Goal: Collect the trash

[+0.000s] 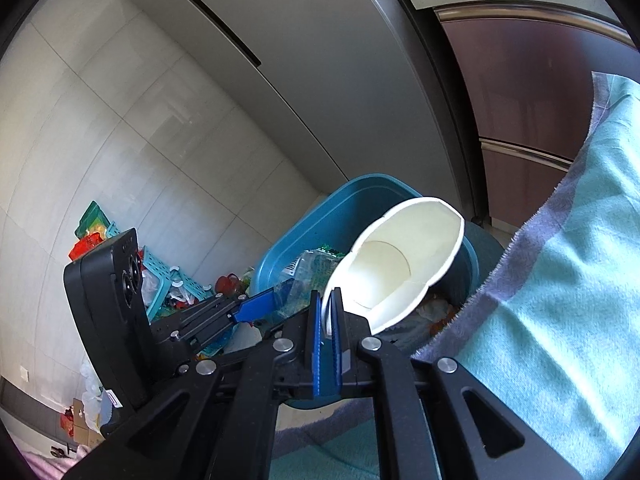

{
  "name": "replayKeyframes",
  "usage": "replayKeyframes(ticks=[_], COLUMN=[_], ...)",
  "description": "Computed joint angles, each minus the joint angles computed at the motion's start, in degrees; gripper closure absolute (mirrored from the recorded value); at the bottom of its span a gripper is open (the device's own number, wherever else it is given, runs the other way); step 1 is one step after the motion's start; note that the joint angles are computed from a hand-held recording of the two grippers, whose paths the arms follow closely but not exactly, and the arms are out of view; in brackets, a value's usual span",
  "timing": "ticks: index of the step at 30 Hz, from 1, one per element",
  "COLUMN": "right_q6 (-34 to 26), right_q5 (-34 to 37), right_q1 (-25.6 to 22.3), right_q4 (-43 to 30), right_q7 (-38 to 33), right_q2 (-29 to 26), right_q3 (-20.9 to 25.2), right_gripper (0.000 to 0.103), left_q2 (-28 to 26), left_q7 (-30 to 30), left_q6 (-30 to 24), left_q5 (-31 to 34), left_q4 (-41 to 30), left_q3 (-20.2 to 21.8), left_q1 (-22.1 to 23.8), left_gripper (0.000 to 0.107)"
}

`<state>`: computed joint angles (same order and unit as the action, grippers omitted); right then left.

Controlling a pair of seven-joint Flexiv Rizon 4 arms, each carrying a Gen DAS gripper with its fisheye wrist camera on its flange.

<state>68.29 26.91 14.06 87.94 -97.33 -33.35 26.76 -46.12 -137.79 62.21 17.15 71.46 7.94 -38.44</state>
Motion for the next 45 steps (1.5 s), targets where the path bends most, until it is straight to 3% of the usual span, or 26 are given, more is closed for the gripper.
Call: replayKeyframes(ticks=[14,25,31,39,45], right_q6=[0.7,4.9,8.6,13.5,21.6], right_q5=[0.1,3.1,5.2,9.8,7.5], right_q1=[-0.1,-2.7,-4.4,-7.1,-4.5], right_q4=[-0.1,4.7,8.6,13.9,21.3], right_q7=[0.3,-3.0,-6.1,-10.1,-7.8], right_q2=[-0.4,3.5,6.9,11.7,16.3], right_q3=[0.3,2.0,3.0,4.5,1.4], right_gripper=[0.087,0.073,0.059,0.040,0.025], left_q2=[0.0,2.7,5.1,6.9,7.4], left_q7=[-2.4,-5.6,-9.0,-14.1,-19.6], left_q6=[1.9,4.4,5.5,4.5,2.6], left_q5=[0.0,3.5,7.3,12.8,18.0], left_q4=[1.3,3.6,5.0,4.5,2.5], left_q3=[0.7,3.3,4.9,5.9,6.6], left_q1=[-0.4,-2.9,-5.1,-8.3,-11.2], left_gripper=[0.051,0.035,0.021,0.010,0.010])
